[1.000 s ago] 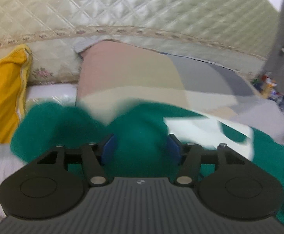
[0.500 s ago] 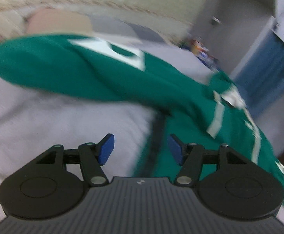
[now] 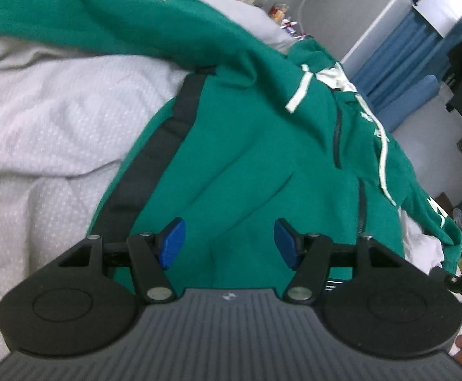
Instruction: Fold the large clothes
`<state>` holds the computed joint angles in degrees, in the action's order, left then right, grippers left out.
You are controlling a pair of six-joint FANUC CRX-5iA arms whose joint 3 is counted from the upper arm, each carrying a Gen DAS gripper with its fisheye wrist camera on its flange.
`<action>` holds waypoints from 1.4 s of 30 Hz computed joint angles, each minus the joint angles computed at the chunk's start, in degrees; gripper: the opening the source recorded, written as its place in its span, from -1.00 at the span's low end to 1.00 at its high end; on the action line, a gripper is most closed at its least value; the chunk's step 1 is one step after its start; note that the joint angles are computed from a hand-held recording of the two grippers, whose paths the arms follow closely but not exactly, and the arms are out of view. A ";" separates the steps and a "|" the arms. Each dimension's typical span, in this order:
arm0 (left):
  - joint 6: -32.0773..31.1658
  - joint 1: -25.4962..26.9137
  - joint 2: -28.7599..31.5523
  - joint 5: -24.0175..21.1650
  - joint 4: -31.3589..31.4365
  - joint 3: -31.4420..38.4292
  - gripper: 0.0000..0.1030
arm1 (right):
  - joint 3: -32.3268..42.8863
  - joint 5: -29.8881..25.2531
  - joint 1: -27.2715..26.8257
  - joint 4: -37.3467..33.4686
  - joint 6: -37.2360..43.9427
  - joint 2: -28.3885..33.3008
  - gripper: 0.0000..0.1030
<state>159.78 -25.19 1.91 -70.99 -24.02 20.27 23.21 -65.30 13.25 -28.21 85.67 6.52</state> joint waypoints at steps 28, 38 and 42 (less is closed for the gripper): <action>-10.18 -1.45 11.29 -15.23 -8.03 10.73 -0.74 | 3.16 -6.73 -0.59 -2.02 -6.50 5.40 0.60; 5.28 -3.04 4.79 -12.68 -13.54 6.00 -0.86 | 3.37 -7.28 -0.80 -3.54 -3.65 5.54 0.60; 10.24 -3.39 4.57 -15.77 -15.95 6.35 -0.86 | 3.77 -7.92 -0.50 -4.54 -1.37 5.72 0.60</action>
<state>170.02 -28.58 6.48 -86.77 -39.96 26.62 26.98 -73.22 12.75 -32.75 84.30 12.24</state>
